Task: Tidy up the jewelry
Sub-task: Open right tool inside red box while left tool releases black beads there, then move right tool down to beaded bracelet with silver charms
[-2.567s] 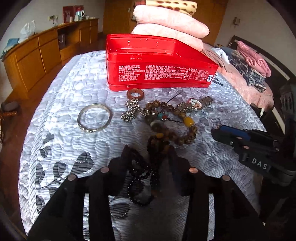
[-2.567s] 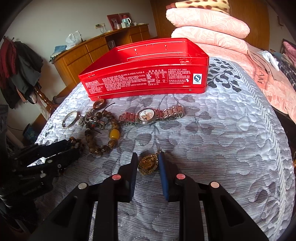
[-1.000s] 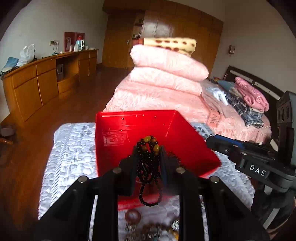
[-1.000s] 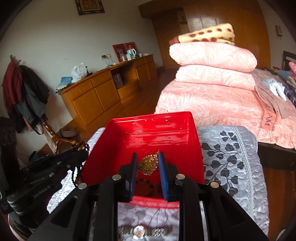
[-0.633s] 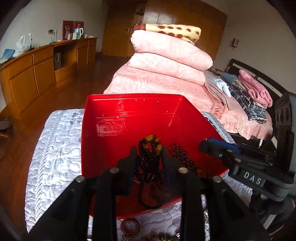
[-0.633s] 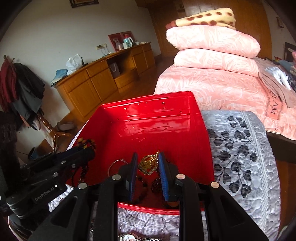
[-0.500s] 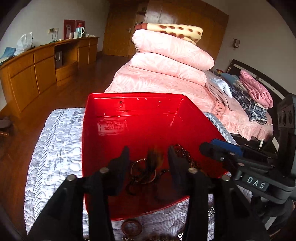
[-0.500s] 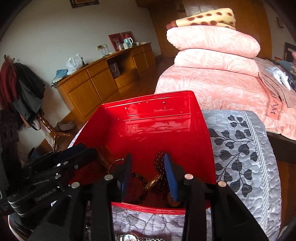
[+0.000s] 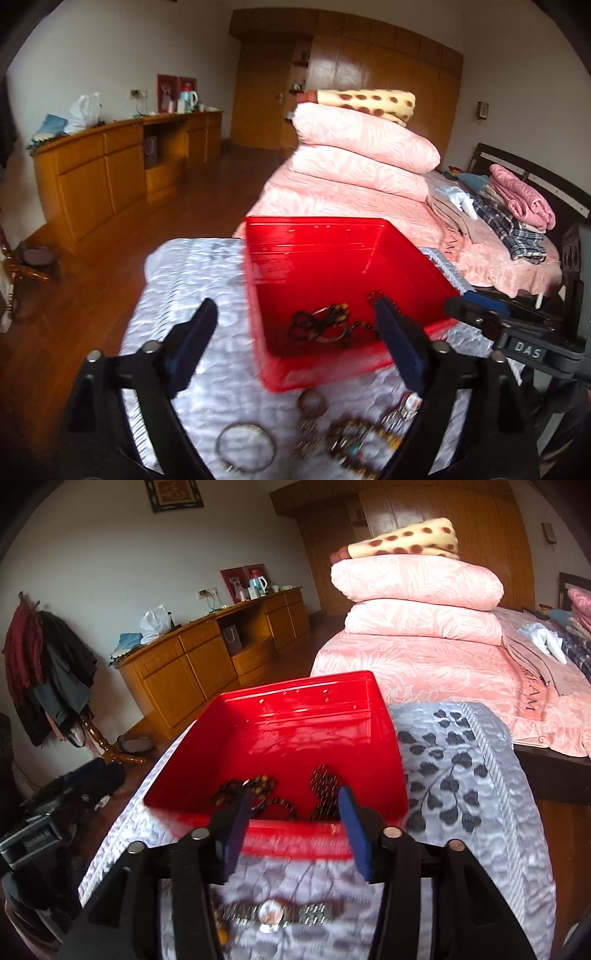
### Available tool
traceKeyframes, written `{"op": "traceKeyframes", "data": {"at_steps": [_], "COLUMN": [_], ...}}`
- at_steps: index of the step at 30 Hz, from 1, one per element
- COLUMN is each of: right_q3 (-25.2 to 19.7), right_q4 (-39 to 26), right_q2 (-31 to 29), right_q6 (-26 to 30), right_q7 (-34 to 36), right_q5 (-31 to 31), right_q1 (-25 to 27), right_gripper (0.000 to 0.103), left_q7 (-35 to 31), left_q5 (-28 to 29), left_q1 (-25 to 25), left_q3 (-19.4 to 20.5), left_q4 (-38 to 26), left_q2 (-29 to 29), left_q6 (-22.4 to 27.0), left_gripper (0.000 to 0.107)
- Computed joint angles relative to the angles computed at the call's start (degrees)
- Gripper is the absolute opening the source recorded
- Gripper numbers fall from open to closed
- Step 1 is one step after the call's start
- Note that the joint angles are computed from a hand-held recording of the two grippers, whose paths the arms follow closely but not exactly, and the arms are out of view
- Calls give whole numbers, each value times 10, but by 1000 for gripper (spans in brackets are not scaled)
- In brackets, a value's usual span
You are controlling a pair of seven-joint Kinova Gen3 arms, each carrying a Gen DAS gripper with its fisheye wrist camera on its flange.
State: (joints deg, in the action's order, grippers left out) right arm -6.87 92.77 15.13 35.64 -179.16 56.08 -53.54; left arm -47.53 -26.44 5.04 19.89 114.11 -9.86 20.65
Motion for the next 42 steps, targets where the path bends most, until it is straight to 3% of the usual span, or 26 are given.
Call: {"op": "traceKeyframes", "data": {"at_steps": [4,6,11,19,23,32,37,42], "right_q3": [-9,-16,-39,-54,-55,-38,-29,-23], "right_q4": [21,28,34,17,24,4,-10,-26], "right_q2": [-6,-7,-9,5,5,26,36,49], "right_q6": [19,33,69,105,78,74,75,70], "right_q7": [-41,-62,-78,-38,-14,2,17,50], "right_q5": [27,37,36,-36,-63,-92,-109,-144], "right_q1": [-27,-39,-53,-62,-62,-78,-80,-70], "right_gripper": [67,85,98,98,98,97,86,65], "left_q7": [1,-10,-10,-55,-77,-87,-97,-105], "left_q5": [9,30,49,100,119,136,143,149], "left_q1": [-3,-6,-58,-57,-54,-72,-68,-65], "left_q3": [-1,-6,39,48,48,60,50,45], "left_q4": [34,55,94,127,138,147,151,155], "left_q2": [-40,-62,-112,-155,-164,-169,-169,-171], "left_q6": [11,12,23,50,60,72,73,68], "left_gripper": [93,94,98,98,98,98,98,98]}}
